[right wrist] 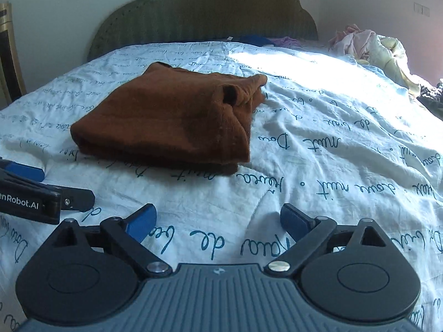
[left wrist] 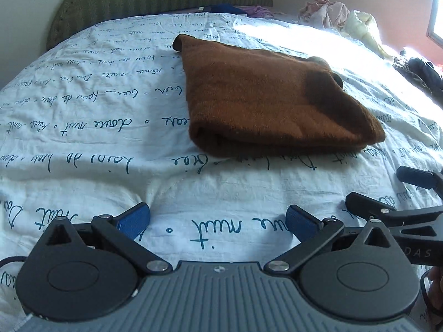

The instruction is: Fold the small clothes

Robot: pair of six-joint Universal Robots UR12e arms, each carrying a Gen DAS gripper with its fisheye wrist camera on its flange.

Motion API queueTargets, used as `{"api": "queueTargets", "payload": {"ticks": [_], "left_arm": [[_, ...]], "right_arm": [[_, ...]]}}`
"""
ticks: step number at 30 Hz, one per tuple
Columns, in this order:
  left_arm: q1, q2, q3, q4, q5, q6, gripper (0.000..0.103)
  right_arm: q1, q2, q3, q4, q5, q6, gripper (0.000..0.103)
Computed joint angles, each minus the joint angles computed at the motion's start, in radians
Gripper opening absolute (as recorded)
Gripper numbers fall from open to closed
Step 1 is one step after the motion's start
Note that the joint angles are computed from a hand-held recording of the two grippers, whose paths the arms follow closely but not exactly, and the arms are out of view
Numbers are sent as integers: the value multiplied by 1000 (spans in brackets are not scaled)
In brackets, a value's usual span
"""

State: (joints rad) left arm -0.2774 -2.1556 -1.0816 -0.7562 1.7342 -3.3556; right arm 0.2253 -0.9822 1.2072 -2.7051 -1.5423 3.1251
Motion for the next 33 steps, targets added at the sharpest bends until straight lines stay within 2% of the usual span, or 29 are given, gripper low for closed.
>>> {"api": "queueTargets", "payload": {"ticks": [3,6,12,17,33], "left_arm": [[-4,-2,-3,19,21,-38,103],[-7,-9,3,27,39,-48,103],[-17,-15,-7,71,78,-15,103],[-17,-22,9,52,83,-40,103],[-17,-21,2,69,84,-34,103]], "right_arm": [[9,14,-26,36,-30,8,103],[7,21,-36,48,-19,22,103],[0,35,-55,49,-11,64,103],[4,39,-60,48,-30,57,103],[3,39,-56,42,-29,62,103]]}}
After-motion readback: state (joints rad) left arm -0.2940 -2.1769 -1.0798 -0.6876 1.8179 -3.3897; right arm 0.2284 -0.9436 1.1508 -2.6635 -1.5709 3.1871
